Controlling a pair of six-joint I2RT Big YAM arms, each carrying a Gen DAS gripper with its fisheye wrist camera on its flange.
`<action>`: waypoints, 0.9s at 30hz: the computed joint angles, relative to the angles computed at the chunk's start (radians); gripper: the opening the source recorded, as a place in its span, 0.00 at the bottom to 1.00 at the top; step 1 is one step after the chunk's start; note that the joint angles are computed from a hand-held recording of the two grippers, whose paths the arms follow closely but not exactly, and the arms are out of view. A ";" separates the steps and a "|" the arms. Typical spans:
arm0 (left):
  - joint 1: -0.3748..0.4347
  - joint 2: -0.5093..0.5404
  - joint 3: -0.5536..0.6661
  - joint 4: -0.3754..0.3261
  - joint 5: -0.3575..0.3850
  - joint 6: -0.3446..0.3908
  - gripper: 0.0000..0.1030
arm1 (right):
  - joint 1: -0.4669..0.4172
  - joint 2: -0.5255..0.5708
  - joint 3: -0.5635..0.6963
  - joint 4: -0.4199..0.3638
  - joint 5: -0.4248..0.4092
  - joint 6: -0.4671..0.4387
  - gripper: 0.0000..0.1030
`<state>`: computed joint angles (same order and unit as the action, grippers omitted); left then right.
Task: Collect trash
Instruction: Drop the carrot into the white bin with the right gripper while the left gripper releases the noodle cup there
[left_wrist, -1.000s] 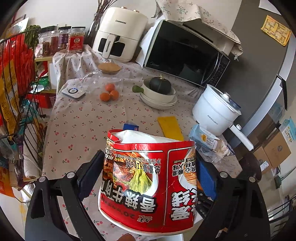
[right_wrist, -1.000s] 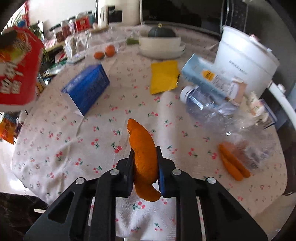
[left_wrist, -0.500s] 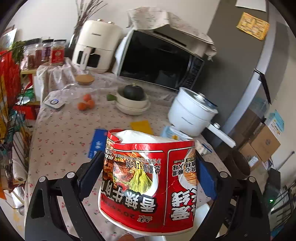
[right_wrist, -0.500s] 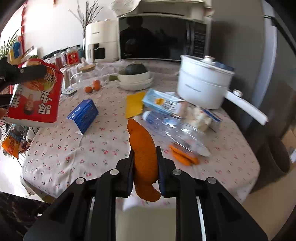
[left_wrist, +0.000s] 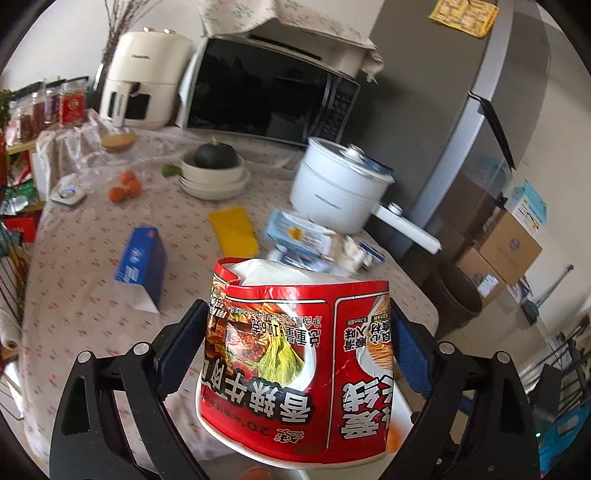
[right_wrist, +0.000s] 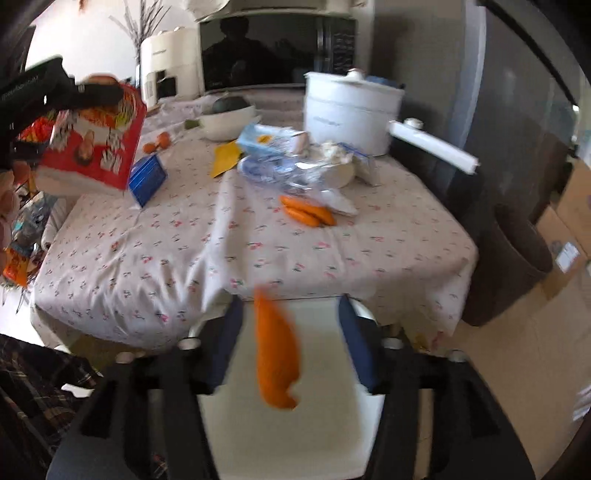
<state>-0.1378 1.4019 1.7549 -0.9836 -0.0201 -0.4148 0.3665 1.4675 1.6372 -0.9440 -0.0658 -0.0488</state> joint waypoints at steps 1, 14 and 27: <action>-0.008 0.002 -0.003 0.002 0.008 -0.004 0.85 | -0.007 -0.007 -0.005 0.006 -0.001 0.007 0.61; -0.134 0.084 0.041 0.003 0.052 0.061 0.86 | -0.107 -0.025 -0.011 0.119 0.201 0.133 0.81; -0.193 0.142 0.068 -0.097 0.104 0.166 0.89 | -0.144 -0.007 0.017 0.093 0.232 0.193 0.82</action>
<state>-0.3308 1.5440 1.8227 -1.0804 0.0840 -0.2489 0.2224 1.4607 1.6540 -0.8505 0.1658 0.1446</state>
